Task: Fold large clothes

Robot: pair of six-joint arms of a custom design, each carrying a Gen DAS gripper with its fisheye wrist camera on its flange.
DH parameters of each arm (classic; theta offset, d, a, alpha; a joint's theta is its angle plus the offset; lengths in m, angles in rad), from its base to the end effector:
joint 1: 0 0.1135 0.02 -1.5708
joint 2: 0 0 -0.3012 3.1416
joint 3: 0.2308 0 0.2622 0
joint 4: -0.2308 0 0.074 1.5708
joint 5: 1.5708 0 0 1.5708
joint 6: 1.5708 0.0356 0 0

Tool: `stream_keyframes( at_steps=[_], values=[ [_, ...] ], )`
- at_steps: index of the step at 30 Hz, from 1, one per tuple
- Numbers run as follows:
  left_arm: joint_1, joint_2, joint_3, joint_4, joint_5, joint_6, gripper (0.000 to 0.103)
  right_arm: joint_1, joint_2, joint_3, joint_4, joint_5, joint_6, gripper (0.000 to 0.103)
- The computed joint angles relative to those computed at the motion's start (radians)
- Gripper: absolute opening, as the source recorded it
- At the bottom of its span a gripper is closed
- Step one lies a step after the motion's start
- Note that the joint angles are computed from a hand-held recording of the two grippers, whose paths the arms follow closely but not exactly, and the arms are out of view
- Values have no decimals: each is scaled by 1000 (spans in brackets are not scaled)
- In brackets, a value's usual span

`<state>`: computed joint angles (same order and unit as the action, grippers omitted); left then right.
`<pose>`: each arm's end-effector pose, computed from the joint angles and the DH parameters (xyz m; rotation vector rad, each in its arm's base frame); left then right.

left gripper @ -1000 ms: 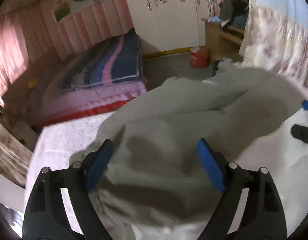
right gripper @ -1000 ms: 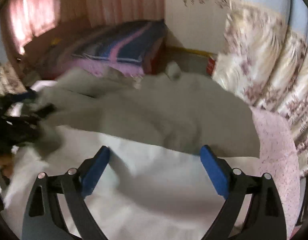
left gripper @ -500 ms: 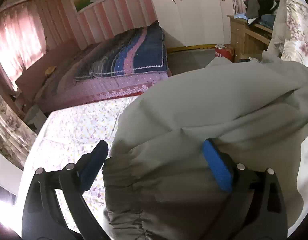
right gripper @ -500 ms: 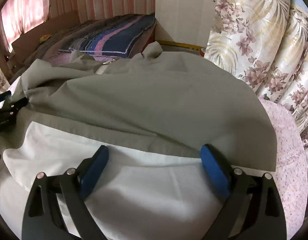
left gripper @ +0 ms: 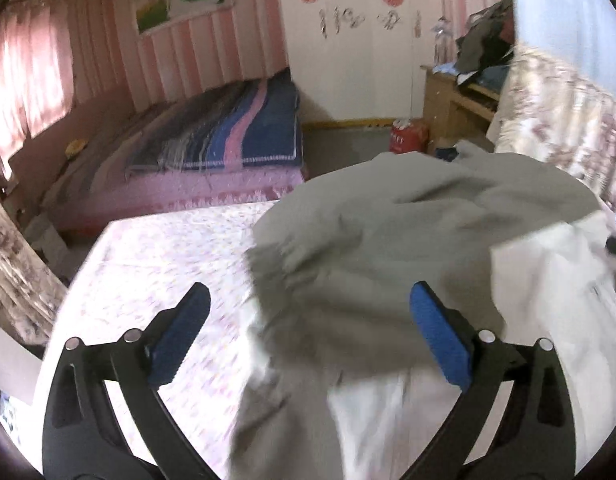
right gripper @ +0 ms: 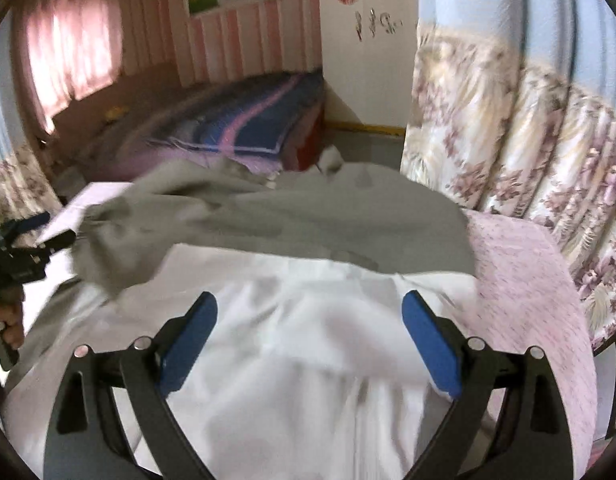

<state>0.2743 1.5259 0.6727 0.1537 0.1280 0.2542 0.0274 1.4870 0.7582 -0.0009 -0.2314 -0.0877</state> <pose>0.2931 0.0777 0.1912 0.0448 2.2666 0.1353 0.3058 0.0165 0.2160 -0.2500 2.2742 0.2346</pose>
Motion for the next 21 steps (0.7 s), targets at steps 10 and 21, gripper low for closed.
stream_keyframes(
  at_steps=[10,21],
  values=[
    [599,-452,-252,-283,446,298,100,-231,-451,-317,-124,-62,-209,94],
    [1187,-389,-265,-604,734,857,100,-479,-962,-496,-463,-118,-347,94]
  ],
)
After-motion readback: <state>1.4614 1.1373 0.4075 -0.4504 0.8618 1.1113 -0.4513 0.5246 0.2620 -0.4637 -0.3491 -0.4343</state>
